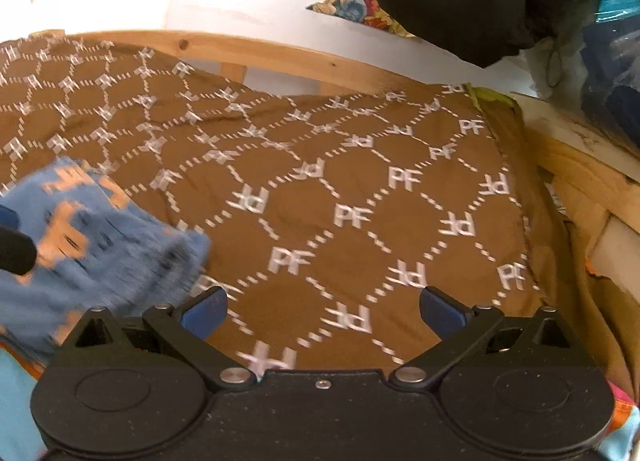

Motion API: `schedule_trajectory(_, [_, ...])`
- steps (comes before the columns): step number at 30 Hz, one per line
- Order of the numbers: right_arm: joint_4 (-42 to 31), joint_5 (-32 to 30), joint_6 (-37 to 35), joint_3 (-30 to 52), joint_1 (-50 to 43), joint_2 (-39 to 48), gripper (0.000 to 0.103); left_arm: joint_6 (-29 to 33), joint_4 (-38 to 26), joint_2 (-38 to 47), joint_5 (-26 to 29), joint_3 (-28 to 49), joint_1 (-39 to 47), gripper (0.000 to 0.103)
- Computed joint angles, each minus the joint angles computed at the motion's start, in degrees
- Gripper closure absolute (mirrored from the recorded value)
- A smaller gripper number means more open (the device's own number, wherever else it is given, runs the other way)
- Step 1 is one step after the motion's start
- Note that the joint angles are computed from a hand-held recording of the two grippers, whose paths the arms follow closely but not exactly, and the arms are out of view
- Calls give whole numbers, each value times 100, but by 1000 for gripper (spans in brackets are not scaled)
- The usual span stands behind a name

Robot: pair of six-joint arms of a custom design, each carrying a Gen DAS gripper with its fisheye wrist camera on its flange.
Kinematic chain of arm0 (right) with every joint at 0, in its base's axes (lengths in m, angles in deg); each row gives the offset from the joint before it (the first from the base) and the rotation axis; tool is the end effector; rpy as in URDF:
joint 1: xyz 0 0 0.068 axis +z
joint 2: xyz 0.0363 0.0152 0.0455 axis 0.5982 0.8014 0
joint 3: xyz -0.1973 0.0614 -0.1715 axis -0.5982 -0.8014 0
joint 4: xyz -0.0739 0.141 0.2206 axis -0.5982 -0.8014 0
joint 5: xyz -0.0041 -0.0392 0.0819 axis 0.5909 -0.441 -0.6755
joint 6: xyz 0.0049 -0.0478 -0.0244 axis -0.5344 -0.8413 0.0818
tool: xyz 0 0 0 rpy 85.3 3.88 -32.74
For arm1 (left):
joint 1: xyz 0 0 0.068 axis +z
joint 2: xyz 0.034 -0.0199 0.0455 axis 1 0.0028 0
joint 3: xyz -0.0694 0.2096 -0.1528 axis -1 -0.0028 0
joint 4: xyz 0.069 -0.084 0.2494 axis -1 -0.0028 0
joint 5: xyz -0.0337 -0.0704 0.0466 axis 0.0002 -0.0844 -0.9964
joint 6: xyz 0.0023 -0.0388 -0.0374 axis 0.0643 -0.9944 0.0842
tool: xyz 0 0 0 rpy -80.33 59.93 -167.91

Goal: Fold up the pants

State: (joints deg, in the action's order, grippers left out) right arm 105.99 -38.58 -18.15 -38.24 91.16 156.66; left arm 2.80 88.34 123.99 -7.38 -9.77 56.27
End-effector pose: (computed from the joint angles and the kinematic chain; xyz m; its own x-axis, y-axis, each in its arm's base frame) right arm 0.1877 0.2191 0.0325 -0.4538 -0.2065 -0.8668 -0.1131 0.9783 -0.1738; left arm 0.1830 -0.1134 0.0687 -0.6742 -0.0806 -0.7341 0.1355 0.9637 -0.2302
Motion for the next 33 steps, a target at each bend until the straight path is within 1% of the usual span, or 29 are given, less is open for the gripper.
schedule_trajectory(2, [-269, -322, 69, 157, 36, -189, 1, 65, -634, -708, -282, -264, 215, 10])
schedule_trajectory(3, [-398, -556, 94, 243, 34, -278, 1, 150, -930, -955, -294, -333, 395, 9])
schedule_trajectory(5, [-915, -1085, 197, 529, -22, -445, 1, 202, -1355, -1072, -159, -309, 830, 5])
schedule_trajectory(7, [-1577, -1344, 418, 909, -39, -478, 1, -65, -1365, -851, -15, -277, 1215, 5])
schedule_trajectory(9, [-2335, -1552, 639, 1354, -69, -415, 1, -435, -1157, -631, 243, -353, 1562, 5])
schedule_trajectory(10, [-2660, -1508, 736, 1524, -35, -348, 1, -546, -1004, -491, 400, -379, 1700, 5])
schedule_trajectory(12, [-3239, -1450, 857, 1756, 42, -227, 1, -557, -864, -192, 603, -354, 1846, 5])
schedule_trajectory(13, [-3473, -1472, 873, 1799, 67, -196, 1, -437, -942, -89, 618, -313, 1850, 5])
schedule_trajectory(15, [-3640, -1425, 1036, 1681, 134, -253, 1, -239, -1203, 106, 378, -194, 1680, 5])
schedule_trajectory(16, [-3597, -1431, 1171, 1535, 165, -329, 1, -54, -1055, 206, 302, -246, 1616, 5])
schedule_trajectory(17, [-3496, -1459, 1272, 1405, 178, -386, 1, -9, -962, 213, 209, -315, 1505, 5])
schedule_trajectory(19, [-3301, -1489, 1369, 1216, 203, -433, 1, -2, -991, 272, 75, -277, 1381, 5])
schedule_trajectory(21, [-3150, -1492, 1284, 1089, 222, -487, 1, 10, -1041, 329, 48, -213, 1349, 5])
schedule_trajectory(23, [-2741, -1258, 1099, 799, 329, -697, 1, 40, -1139, 208, 111, -231, 1405, 4])
schedule_trajectory(25, [-2218, -823, 833, 538, 455, -844, 1, 27, -1244, -54, 142, -282, 1519, 4])
schedule_trajectory(27, [-1735, -418, 527, 459, 508, -765, 1, -29, -967, -360, -15, -477, 1563, 4])
schedule_trajectory(29, [-1251, -216, 144, 565, 464, -492, 1, -25, -338, -379, -315, -624, 1557, 2])
schedule_trajectory(31, [-840, -48, -141, 778, 401, -118, 1, -83, 61, -76, -705, -464, 1483, 1])
schedule_trajectory(32, [-694, -46, -249, 892, 330, 39, 1, 7, 318, 229, -780, -280, 1508, 1])
schedule_trajectory(33, [-552, -67, -339, 1003, 262, 194, 1, 107, 448, 458, -818, -121, 1529, 1])
